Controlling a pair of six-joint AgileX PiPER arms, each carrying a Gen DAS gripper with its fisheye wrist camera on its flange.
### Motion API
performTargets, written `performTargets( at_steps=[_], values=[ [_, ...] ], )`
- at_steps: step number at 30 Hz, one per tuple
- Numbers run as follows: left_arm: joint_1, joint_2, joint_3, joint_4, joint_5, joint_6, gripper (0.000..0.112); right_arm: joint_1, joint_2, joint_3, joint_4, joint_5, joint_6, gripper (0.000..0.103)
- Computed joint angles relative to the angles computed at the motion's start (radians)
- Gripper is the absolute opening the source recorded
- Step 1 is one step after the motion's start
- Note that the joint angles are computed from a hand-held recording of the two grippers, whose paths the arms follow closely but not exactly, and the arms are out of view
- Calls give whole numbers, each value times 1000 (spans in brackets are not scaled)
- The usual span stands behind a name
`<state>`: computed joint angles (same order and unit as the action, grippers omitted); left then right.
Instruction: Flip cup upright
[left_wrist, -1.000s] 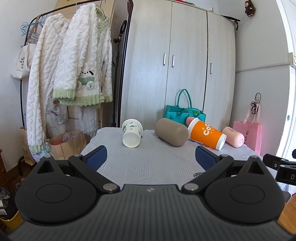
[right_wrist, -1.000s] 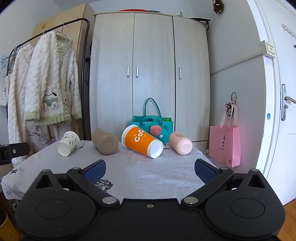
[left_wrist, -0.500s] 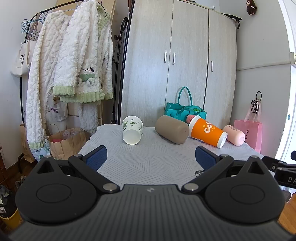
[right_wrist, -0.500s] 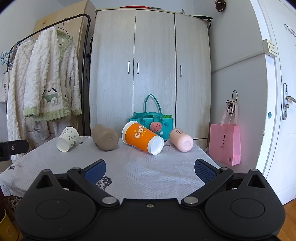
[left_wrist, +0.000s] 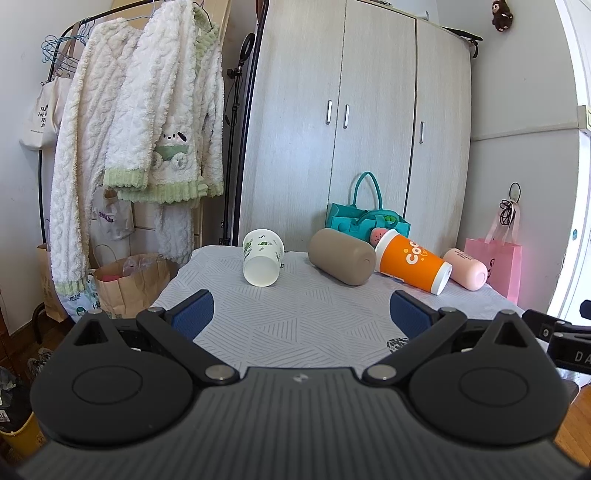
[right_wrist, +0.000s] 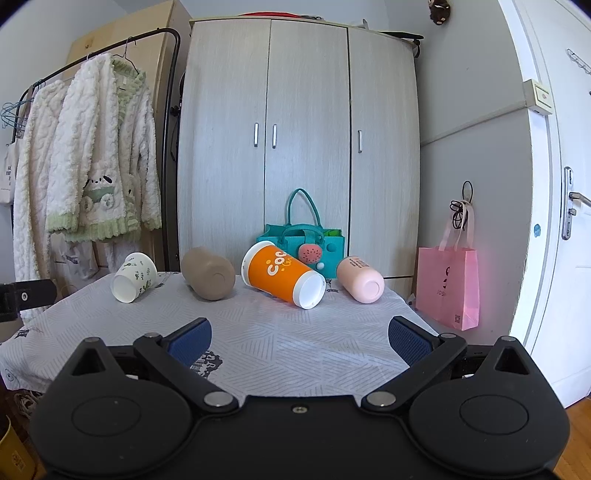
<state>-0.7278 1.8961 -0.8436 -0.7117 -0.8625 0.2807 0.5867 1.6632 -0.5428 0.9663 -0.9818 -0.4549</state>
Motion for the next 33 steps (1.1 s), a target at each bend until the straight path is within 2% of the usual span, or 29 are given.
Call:
performTargets(
  at_steps=[14, 18, 23, 25, 27, 31, 33],
  values=[
    [14, 12, -1, -2, 36, 15, 103, -3, 17, -13, -5, 23, -13, 103],
    [23, 18, -19, -1, 72, 22, 103, -9, 25, -27, -6, 38, -26, 103],
    [50, 15, -69, -17, 170, 58, 103, -31, 29, -54, -15, 85, -54, 103],
    [65, 7, -102, -31, 232, 89, 103, -51, 15, -66, -27, 131, -78, 103],
    [81, -4, -140, -61, 304, 139, 103, -90, -14, -78, -65, 214, -106, 103],
    [108, -8, -244, -164, 458, 343, 103, -223, -88, -119, -248, 457, -109, 103],
    [115, 1, -294, -202, 495, 427, 103, -299, -111, -162, -396, 591, -62, 103]
  ],
)
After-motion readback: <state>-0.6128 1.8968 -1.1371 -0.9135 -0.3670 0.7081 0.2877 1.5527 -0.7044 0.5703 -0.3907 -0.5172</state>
